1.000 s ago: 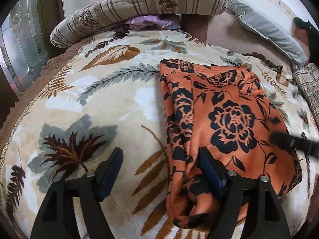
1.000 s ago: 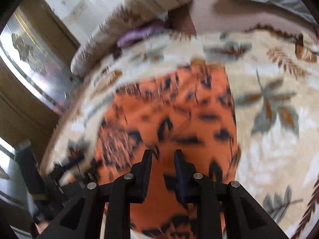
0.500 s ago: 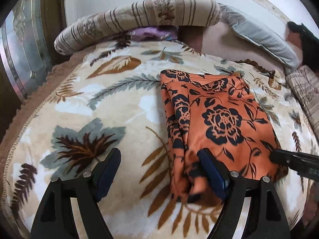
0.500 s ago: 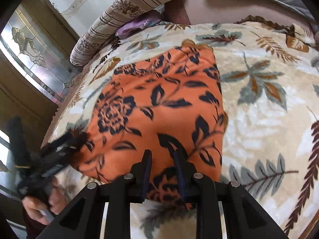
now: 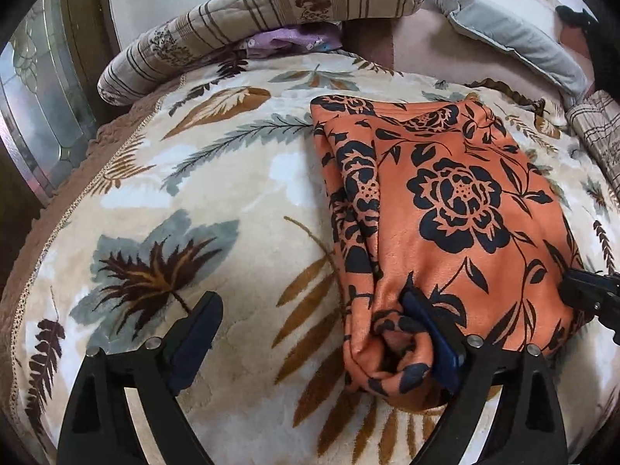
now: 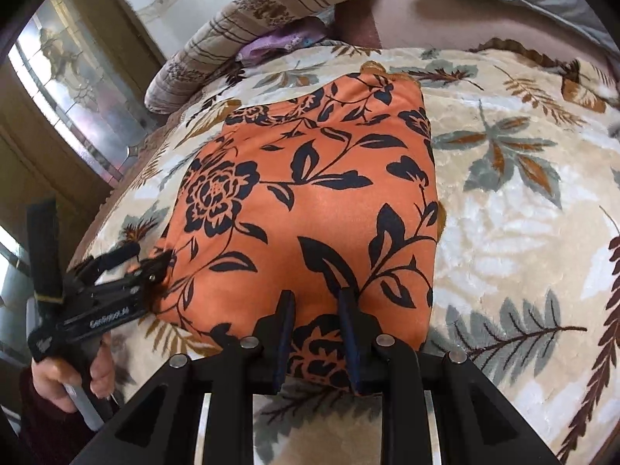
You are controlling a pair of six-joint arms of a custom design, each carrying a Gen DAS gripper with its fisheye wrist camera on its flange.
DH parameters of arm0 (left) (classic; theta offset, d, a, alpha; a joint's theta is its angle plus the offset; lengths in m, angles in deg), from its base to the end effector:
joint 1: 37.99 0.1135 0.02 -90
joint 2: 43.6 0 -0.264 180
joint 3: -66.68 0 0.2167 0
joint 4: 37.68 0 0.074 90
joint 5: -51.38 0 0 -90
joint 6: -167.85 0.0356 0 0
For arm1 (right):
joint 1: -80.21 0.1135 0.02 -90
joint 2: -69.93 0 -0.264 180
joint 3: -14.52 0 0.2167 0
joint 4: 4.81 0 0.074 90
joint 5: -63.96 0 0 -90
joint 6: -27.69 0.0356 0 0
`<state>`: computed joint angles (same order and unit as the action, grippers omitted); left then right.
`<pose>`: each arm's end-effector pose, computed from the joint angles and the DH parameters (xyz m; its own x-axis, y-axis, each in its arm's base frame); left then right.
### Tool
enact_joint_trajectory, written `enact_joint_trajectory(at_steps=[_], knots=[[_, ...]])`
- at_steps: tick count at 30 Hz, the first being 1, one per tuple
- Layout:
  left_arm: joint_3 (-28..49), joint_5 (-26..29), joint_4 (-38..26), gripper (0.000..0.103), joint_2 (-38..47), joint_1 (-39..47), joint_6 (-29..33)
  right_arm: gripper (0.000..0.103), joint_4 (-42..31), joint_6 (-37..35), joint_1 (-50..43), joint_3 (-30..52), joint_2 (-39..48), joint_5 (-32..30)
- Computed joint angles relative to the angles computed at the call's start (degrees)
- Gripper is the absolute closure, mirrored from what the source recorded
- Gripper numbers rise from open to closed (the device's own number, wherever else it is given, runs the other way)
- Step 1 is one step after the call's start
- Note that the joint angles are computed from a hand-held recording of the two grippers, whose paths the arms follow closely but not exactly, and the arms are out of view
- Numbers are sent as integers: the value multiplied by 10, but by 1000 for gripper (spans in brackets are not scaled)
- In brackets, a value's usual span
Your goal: Fold small clothes
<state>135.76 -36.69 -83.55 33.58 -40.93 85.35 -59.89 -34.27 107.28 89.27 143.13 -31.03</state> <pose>0.2400 -0.0135 0.2518 -0.7915 0.1713 -0.5867 0.1759 0.9832 0.0498 0.1993 0.1053 0.2841 -0.8668 0.0829 -0.4917 -0.1042 0.9342 0.3412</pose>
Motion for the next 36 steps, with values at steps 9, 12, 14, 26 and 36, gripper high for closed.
enact_joint_trajectory(at_steps=[9, 12, 14, 26, 36], knots=[[-70, -75, 73, 5, -60, -42, -22, 76, -51, -26, -40, 11, -45, -52], [-70, -98, 76, 4, -63, -56, -25, 76, -52, -29, -77, 5, -76, -75], [-60, -98, 67, 4, -56, -55, -31, 76, -44, -28, -98, 0, -93, -80], [-32, -66, 56, 0, -19, -37, -43, 74, -11, -25, -81, -12, -24, -63], [-20, -61, 45, 0, -11, -34, -43, 74, -1, -25, -92, -20, -25, -75]])
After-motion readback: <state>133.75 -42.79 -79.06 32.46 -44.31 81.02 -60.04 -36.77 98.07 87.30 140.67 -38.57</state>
